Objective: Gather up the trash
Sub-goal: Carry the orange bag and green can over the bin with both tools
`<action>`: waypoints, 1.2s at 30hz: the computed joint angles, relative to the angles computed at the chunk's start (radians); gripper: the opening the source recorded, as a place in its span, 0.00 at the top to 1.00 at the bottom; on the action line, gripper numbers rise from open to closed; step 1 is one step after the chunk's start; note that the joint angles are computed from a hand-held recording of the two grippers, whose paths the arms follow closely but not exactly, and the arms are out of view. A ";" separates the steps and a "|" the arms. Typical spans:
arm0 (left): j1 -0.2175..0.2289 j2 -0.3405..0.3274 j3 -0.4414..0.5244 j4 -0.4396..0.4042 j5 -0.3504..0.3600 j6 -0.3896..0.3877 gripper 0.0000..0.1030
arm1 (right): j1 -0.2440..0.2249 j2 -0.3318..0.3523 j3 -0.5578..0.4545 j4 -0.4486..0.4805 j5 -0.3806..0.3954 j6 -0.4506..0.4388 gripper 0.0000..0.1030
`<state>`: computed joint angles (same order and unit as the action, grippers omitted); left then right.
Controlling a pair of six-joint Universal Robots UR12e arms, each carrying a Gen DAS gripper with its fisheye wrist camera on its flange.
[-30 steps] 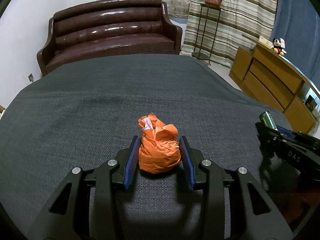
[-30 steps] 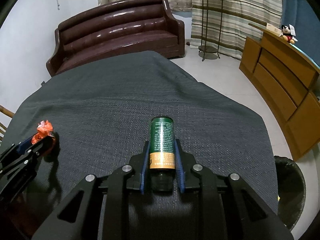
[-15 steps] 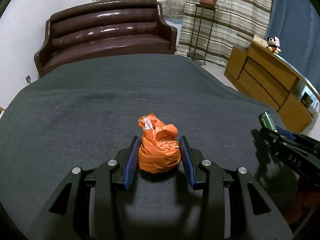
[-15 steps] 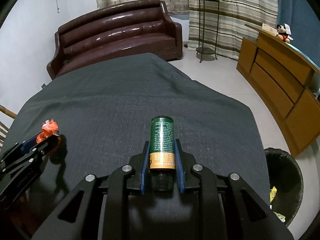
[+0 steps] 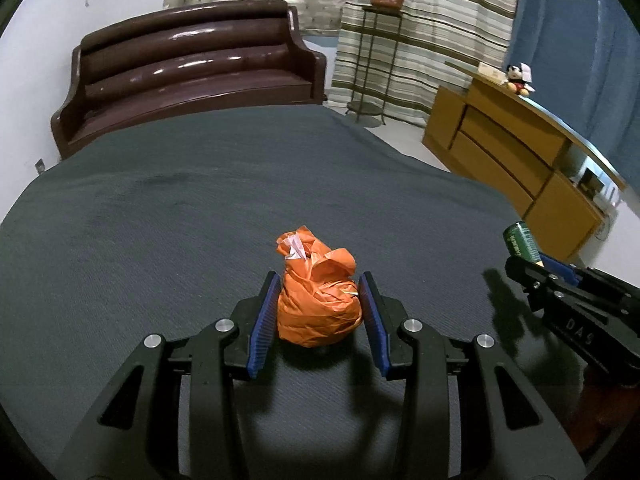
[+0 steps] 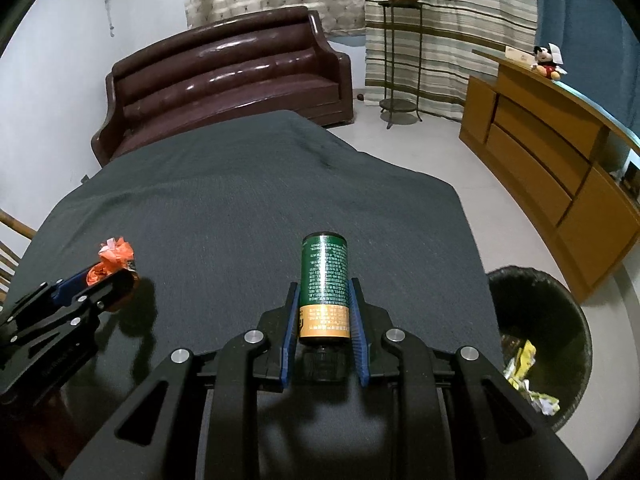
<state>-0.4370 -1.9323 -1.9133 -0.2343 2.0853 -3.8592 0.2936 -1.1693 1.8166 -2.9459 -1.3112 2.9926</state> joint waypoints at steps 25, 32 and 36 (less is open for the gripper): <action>-0.098 -0.137 0.202 0.020 -0.098 0.174 0.62 | -0.138 -0.069 0.122 -0.082 -0.058 0.070 0.76; -0.109 -0.184 0.273 0.024 -0.128 0.230 0.62 | -0.169 -0.068 0.122 -0.100 -0.092 0.082 0.76; -0.114 -0.217 0.328 0.019 -0.147 0.262 0.62 | -0.188 -0.068 0.127 -0.107 -0.099 0.091 0.77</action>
<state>-0.5515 -2.1496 -1.5853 -0.2152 1.9382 -3.5971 0.1056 -1.2370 1.9435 -3.0525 -1.4104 3.0839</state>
